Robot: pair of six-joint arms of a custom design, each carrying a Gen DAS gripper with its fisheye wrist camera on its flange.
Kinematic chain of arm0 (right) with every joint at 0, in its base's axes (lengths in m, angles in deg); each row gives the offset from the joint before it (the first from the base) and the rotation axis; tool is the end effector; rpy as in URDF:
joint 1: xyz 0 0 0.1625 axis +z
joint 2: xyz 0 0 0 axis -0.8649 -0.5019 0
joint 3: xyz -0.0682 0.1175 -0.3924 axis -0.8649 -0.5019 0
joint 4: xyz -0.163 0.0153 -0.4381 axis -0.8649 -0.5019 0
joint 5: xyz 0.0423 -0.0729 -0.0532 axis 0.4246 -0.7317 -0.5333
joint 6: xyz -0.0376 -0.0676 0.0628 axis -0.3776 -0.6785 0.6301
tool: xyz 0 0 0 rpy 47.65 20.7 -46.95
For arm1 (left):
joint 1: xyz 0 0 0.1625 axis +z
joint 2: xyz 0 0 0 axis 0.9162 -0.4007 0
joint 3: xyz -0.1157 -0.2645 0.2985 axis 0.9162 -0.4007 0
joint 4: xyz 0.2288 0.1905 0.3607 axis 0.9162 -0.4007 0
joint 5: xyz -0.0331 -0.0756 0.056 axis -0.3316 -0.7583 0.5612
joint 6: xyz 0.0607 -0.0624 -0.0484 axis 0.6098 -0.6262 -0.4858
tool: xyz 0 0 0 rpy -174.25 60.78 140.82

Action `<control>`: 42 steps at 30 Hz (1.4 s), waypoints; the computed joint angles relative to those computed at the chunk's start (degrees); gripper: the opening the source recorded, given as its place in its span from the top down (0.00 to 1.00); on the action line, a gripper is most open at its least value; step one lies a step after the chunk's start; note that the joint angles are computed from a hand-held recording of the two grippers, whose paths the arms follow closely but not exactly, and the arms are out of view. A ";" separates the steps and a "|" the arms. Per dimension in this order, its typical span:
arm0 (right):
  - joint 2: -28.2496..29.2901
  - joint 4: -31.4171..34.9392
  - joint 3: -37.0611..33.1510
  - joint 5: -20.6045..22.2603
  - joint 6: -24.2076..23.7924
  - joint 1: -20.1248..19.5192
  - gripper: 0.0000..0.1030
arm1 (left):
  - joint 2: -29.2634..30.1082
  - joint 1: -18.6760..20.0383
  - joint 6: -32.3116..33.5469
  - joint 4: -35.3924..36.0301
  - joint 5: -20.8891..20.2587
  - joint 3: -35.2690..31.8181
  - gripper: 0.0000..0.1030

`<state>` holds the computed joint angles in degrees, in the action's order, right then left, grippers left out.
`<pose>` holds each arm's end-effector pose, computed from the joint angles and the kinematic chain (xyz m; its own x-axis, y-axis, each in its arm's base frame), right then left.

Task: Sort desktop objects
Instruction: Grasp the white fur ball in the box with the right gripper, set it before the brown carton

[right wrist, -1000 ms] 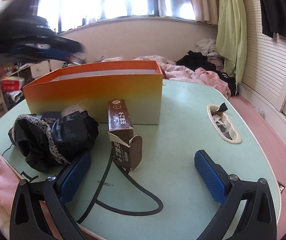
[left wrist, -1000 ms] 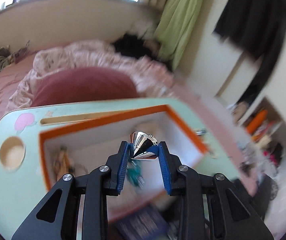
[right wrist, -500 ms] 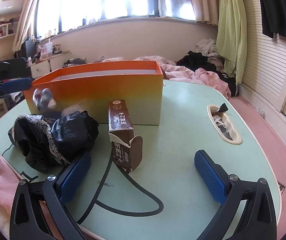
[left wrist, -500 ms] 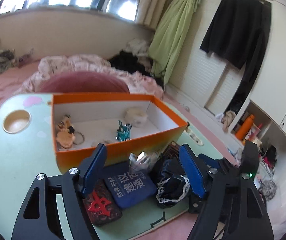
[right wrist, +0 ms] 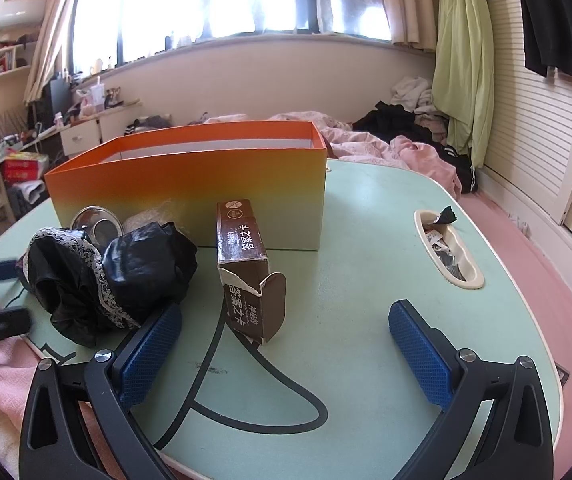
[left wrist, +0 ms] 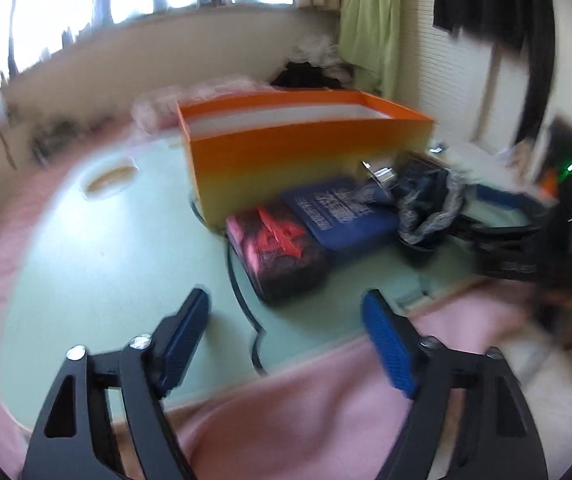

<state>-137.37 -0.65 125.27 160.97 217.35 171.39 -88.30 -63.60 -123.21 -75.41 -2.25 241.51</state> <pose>0.2147 -0.2862 -0.0007 -0.6179 -0.4569 0.6398 -0.7767 0.4810 -0.4066 -0.1297 -0.2180 0.1445 -0.6897 0.0045 -0.7241 0.5555 0.6448 -0.5250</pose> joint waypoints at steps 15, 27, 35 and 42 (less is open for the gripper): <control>-4.92 10.16 -1.04 -8.11 -1.16 0.34 0.09 | -3.42 2.46 4.40 -3.73 2.12 1.60 0.00; 18.76 49.56 -41.19 6.74 17.57 12.46 0.56 | -3.35 2.63 4.84 -4.16 2.26 1.59 0.00; 43.36 71.58 -68.14 20.23 28.91 11.72 0.56 | -2.87 2.67 5.19 -4.96 2.41 1.54 0.00; 44.72 68.32 -66.64 24.36 26.08 11.95 0.81 | -2.79 3.11 6.52 -6.12 2.71 1.49 0.00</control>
<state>-92.65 67.67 58.63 185.33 243.43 183.34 -91.09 -60.49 -116.69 -81.53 0.46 243.00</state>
